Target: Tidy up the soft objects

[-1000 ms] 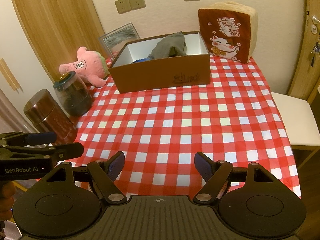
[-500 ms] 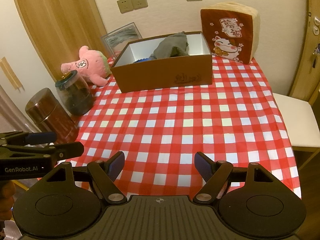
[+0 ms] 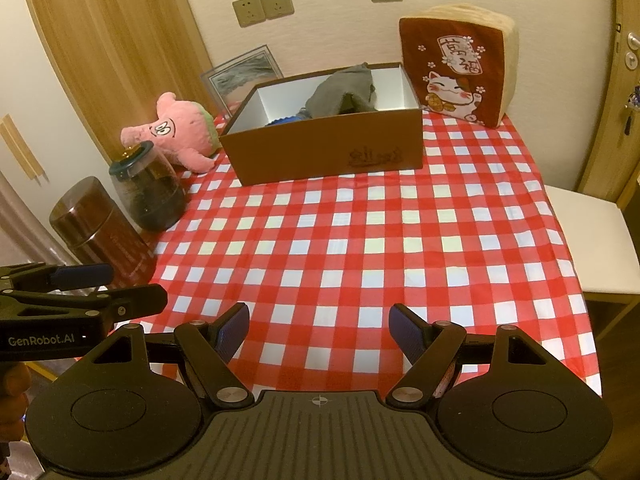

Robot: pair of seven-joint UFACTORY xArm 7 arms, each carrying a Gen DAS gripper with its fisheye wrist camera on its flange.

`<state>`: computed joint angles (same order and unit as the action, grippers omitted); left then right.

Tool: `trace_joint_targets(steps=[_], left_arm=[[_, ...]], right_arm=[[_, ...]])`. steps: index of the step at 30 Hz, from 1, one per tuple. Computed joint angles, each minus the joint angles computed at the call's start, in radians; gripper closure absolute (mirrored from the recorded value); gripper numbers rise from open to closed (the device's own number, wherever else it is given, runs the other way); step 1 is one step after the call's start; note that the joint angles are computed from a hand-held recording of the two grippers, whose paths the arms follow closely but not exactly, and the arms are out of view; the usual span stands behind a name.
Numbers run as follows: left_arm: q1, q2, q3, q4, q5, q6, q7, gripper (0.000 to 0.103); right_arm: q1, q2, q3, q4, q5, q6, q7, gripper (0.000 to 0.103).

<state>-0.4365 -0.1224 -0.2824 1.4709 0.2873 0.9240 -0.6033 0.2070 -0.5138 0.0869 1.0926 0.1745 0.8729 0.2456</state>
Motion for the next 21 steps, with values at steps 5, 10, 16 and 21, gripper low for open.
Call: trace_joint_targets(steps=[5, 10, 16, 21], left_arm=[[-0.001, 0.001, 0.0, 0.005, 0.001, 0.003, -0.002, 0.025], [0.0, 0.0, 0.001, 0.003, -0.002, 0.0, 0.001, 0.025], [0.001, -0.001, 0.0, 0.002, -0.001, 0.0, 0.002, 0.025], [0.003, -0.005, 0.001, -0.005, -0.004, -0.004, 0.003, 0.025]], right_arm=[[0.002, 0.002, 0.002, 0.003, -0.001, 0.001, 0.002, 0.026], [0.002, 0.002, 0.002, 0.002, -0.002, 0.0, 0.005, 0.026], [0.003, 0.003, 0.003, 0.002, -0.003, -0.002, 0.006, 0.026], [0.003, 0.003, 0.003, 0.001, -0.004, -0.002, 0.007, 0.026]])
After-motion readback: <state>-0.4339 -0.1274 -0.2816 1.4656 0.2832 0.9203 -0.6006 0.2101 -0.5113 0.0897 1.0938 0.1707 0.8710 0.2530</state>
